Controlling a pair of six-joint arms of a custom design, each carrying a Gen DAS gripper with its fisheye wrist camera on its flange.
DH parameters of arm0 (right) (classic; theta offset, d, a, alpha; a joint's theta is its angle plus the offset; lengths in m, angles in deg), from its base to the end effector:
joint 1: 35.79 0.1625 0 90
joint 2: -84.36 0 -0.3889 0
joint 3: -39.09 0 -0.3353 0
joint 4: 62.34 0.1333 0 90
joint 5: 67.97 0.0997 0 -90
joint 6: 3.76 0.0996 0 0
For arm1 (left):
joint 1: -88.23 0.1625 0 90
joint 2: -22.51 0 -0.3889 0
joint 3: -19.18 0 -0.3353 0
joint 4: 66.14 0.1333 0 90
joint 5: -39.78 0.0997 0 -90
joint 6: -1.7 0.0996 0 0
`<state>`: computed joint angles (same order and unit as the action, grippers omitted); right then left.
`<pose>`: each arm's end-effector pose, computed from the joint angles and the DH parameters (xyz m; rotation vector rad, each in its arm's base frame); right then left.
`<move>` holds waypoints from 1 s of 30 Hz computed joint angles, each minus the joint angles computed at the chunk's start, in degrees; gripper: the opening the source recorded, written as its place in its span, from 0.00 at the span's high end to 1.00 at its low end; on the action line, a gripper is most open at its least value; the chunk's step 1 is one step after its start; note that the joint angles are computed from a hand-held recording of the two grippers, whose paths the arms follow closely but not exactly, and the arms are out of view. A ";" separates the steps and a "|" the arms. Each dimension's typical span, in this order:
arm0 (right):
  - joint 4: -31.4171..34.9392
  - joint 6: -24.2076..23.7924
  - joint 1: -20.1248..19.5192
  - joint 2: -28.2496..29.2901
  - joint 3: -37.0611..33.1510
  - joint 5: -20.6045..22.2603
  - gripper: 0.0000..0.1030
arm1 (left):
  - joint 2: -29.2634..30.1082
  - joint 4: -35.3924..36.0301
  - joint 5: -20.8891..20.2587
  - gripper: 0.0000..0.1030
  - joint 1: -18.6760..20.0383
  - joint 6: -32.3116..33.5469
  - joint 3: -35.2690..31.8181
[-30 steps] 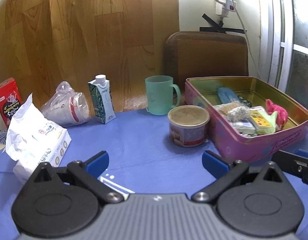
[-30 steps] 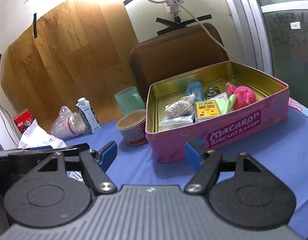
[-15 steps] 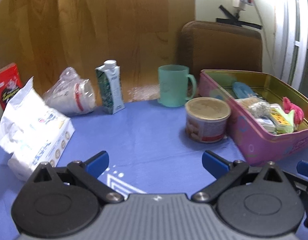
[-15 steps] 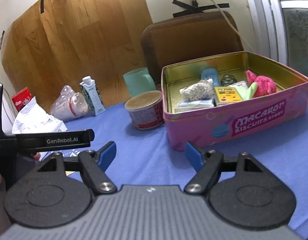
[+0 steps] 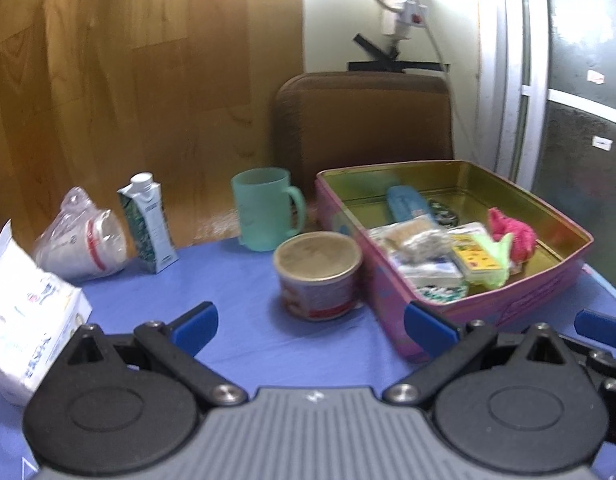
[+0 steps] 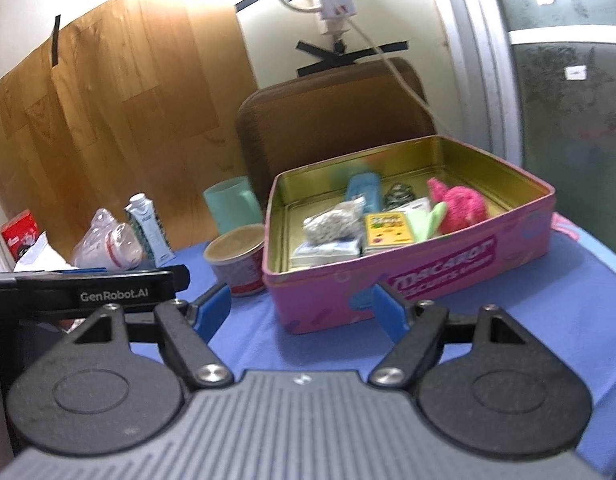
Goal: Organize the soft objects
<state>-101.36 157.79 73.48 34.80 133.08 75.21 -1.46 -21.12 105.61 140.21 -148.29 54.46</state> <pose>0.2293 -0.4937 0.1189 -0.1866 -1.8948 1.5826 -0.2642 -0.6205 0.1238 1.3374 2.2879 -0.8378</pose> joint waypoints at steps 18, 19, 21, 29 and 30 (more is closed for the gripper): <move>-10.16 0.01 -1.09 -7.96 11.58 0.19 0.23 | -0.35 -6.39 -1.44 0.00 -5.86 3.05 8.31; -10.35 0.39 -1.24 -8.34 12.08 0.07 0.23 | -0.20 -6.59 -1.64 0.00 -6.09 3.23 8.44; -10.83 0.89 -1.52 -8.96 12.92 -0.16 0.23 | -0.01 -7.00 -2.00 0.00 -6.53 3.39 8.85; -11.79 2.95 -2.89 -11.29 15.88 -1.34 0.23 | 1.75 -7.08 -2.91 0.00 -8.00 3.79 8.20; -11.88 3.11 -3.04 -11.52 16.12 -1.47 0.22 | 1.99 -6.92 -2.95 0.00 -8.11 3.84 7.99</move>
